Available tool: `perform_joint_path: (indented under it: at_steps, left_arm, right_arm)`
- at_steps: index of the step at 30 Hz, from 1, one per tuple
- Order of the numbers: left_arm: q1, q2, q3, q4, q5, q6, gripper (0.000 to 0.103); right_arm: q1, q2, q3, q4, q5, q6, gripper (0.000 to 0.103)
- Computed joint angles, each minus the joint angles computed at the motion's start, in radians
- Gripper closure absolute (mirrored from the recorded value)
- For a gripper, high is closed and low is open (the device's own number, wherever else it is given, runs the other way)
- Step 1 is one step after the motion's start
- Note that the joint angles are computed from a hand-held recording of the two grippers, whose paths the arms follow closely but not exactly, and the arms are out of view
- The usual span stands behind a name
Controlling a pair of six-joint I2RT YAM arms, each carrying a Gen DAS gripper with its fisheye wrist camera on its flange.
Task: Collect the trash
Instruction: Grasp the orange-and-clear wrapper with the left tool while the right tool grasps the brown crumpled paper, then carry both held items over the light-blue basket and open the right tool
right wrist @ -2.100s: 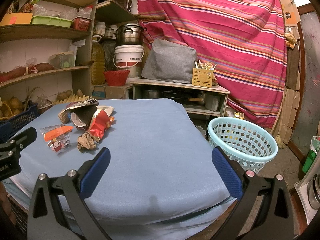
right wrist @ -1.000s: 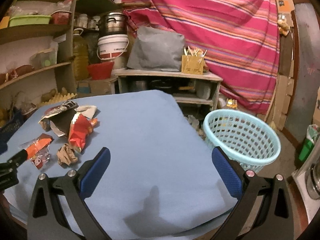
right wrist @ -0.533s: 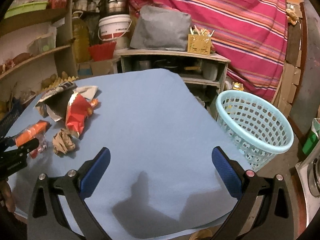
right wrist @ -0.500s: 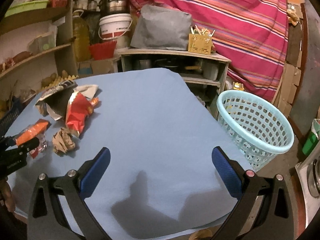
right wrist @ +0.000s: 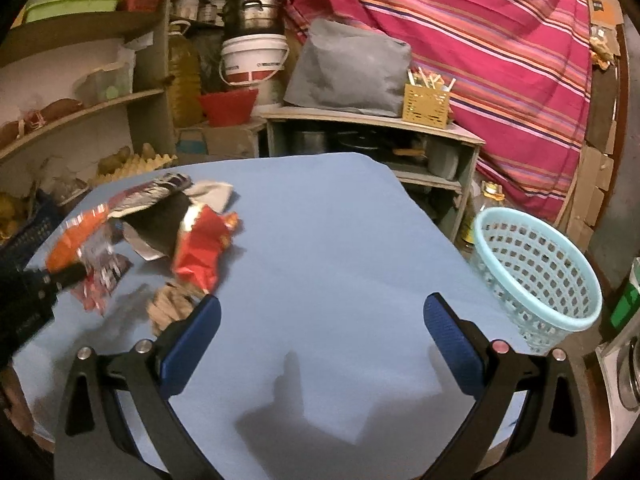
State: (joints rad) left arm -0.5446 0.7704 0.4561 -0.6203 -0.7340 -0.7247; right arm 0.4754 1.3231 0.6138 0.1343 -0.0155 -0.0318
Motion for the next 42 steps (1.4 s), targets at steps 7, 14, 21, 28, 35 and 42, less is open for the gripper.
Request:
perform_joint_path:
  at_steps: [7, 14, 21, 28, 35, 42]
  left_arm:
    - [0.244, -0.215, -0.005, -0.073, 0.033, 0.169, 0.092]
    - [0.475, -0.400, -0.063, -0.127, 0.196, 0.274, 0.092]
    - [0.549, -0.435, -0.085, -0.140, 0.250, 0.302, 0.092]
    - [0.466, -0.413, -0.087, -0.142, 0.175, 0.267, 0.091]
    - [0.323, -0.317, -0.045, -0.156, 0.053, 0.142, 0.091]
    - [0.088, -0.091, 0.101, -0.228, -0.148, -0.064, 0.091]
  right_arm:
    - [0.167, 0.071, 0.014, 0.032, 0.103, 0.051, 0.004]
    - [0.299, 0.194, 0.068, 0.058, 0.189, 0.103, 0.004]
    - [0.361, 0.285, 0.133, 0.020, 0.258, 0.111, 0.021]
    - [0.333, 0.308, 0.159, -0.032, 0.178, 0.082, 0.053]
    - [0.284, 0.230, 0.093, 0.012, 0.108, 0.066, 0.053]
    - [0.052, 0.111, 0.125, -0.052, -0.099, -0.018, 0.053]
